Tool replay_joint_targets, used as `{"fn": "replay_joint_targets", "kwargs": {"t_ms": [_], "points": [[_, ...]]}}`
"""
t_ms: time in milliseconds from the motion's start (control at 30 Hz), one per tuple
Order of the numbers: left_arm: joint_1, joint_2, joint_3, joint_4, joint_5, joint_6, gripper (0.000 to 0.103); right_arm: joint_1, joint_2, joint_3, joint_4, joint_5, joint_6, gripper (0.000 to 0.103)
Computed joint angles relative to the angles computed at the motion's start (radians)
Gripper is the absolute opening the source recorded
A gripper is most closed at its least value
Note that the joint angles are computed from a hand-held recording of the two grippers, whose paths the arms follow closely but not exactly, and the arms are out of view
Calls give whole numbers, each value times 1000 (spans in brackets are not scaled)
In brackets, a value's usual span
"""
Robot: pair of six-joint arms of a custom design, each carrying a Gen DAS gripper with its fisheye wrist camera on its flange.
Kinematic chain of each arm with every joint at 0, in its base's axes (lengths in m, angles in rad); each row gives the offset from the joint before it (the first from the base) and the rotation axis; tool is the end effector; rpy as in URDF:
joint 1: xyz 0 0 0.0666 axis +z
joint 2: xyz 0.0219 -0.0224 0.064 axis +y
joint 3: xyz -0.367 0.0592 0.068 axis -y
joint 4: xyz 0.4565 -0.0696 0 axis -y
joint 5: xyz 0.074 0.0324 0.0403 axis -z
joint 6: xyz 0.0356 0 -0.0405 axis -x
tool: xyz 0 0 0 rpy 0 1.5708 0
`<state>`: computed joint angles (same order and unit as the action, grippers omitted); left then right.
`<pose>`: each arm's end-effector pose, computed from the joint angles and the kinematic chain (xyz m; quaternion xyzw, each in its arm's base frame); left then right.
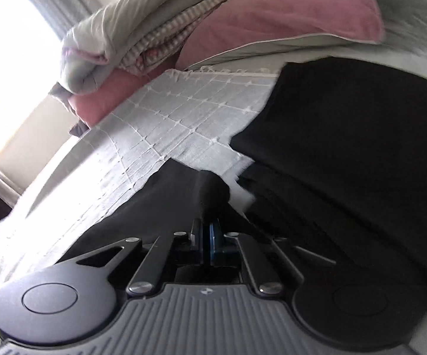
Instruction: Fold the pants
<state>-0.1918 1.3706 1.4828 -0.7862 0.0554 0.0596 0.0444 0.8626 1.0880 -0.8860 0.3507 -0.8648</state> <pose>0.5440 -0.1081 0.4864 0.0715 0.8980 -0.0791 0.4268 0.3647 0.0036 0.4895 0.4230 0.7805 0.0493 0.4577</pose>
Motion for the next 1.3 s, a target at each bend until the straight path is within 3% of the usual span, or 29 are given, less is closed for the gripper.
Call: {"fn": "replay_joint_targets", "kwargs": {"t_ms": [67, 100, 167, 200, 233, 367, 467, 533, 567, 600, 633, 700, 767, 900, 967, 1000, 1133, 1167, 1233, 1300], "points": [[3, 6, -6, 1, 4, 3, 52, 8, -11, -15, -28, 5, 11, 42], [3, 14, -4, -9, 3, 13, 52, 1, -5, -15, -49, -10, 20, 59], [7, 18, -5, -17, 17, 29, 52, -21, -22, -40, -57, -63, -50, 67], [10, 10, -16, -9, 26, 26, 52, -23, -51, -65, -33, -72, -80, 80], [13, 5, -22, -3, 29, 20, 52, -24, -80, -88, -13, -77, -98, 86], [22, 8, -22, -1, 58, 16, 52, -55, -97, -120, 39, -108, -171, 91], [16, 17, -20, -11, 52, 13, 52, -51, -29, -89, 95, -73, -133, 103], [16, 19, -22, -13, 46, 10, 52, -45, 54, -41, 120, -33, -43, 103], [18, 17, -24, -13, 47, 12, 52, -33, 91, -15, 111, 11, -10, 89], [21, 16, -26, -11, 51, 13, 52, -25, 121, 13, 83, 46, 8, 58], [24, 16, -26, -10, 52, 14, 52, -21, 158, 51, 36, 62, 16, 53], [30, 20, -24, -11, 49, 21, 52, -33, 212, 119, 1, -5, 72, 53], [34, 24, -20, -14, 50, 26, 52, -13, 251, 206, -29, 39, 218, 52], [31, 19, -21, -8, 52, 26, 52, -3, 196, 256, 98, 83, 372, 48], [29, 18, -21, -6, 52, 20, 52, 13, 169, 239, 143, 144, 455, 53], [27, 20, -20, -8, 48, 16, 52, 16, 165, 226, 135, 161, 472, 55], [24, 31, -15, -19, 40, 9, 52, -41, 227, 186, -69, 115, 426, 55], [25, 30, -16, -19, 42, 11, 52, -65, 236, 169, -88, 75, 407, 56], [26, 30, -18, -15, 39, 9, 52, -81, 208, 127, -28, 38, 390, 59], [27, 33, -16, -15, 35, 7, 52, -102, 209, 149, -30, -31, 390, 84]]}}
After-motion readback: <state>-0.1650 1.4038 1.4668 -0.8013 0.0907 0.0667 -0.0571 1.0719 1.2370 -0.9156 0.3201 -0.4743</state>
